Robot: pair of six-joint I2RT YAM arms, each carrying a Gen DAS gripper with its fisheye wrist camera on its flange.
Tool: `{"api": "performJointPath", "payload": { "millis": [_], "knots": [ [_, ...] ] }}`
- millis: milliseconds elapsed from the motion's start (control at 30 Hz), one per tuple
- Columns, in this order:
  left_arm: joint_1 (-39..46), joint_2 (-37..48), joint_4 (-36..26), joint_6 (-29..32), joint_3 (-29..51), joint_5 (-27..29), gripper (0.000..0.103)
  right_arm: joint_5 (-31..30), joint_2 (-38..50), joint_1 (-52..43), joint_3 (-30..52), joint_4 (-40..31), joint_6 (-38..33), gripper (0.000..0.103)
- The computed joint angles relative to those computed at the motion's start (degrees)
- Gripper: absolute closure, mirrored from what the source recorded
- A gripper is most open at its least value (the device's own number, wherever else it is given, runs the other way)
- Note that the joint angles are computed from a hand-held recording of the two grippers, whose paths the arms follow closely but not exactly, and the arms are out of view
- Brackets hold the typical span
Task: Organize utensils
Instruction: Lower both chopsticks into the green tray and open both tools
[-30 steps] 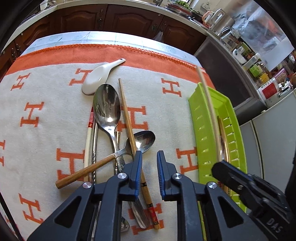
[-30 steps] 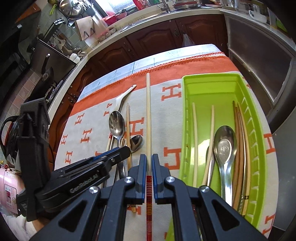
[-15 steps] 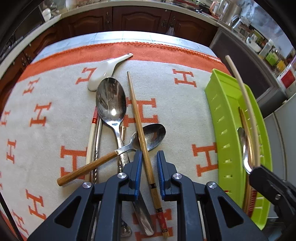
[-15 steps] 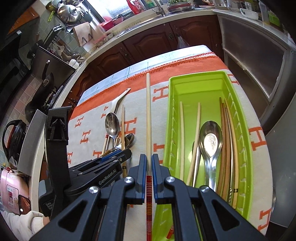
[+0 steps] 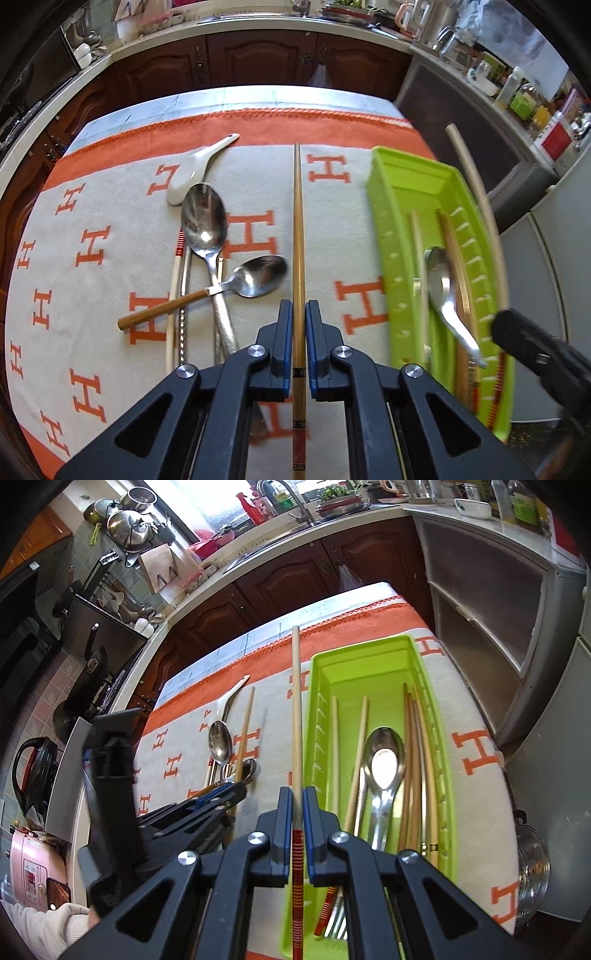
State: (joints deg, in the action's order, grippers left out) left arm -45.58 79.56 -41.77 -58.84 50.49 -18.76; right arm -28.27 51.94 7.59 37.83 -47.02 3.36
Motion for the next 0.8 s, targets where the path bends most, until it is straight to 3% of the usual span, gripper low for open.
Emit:
{"api": "performJointPath", "payload": {
  "millis": [333,467,800],
  "knots": [
    [-5.85,3.01,-0.98,-0.17,9.49,4.54,0.099,0.25,4.02,-5.95,0.72,-3.66,-5.28,0.096],
    [-5.28,4.84,0.55,-0.52,10.27,6.41,0.098,-0.53,6.92,-7.04,1.91,-4.46,-5.87,0.096],
    [-3.32,7.67,0.94,-1.03,11.24,8.81,0.097,-1.04,3.48,-12.81,3.69,-6.84,-7.89,0.096]
  ]
}}
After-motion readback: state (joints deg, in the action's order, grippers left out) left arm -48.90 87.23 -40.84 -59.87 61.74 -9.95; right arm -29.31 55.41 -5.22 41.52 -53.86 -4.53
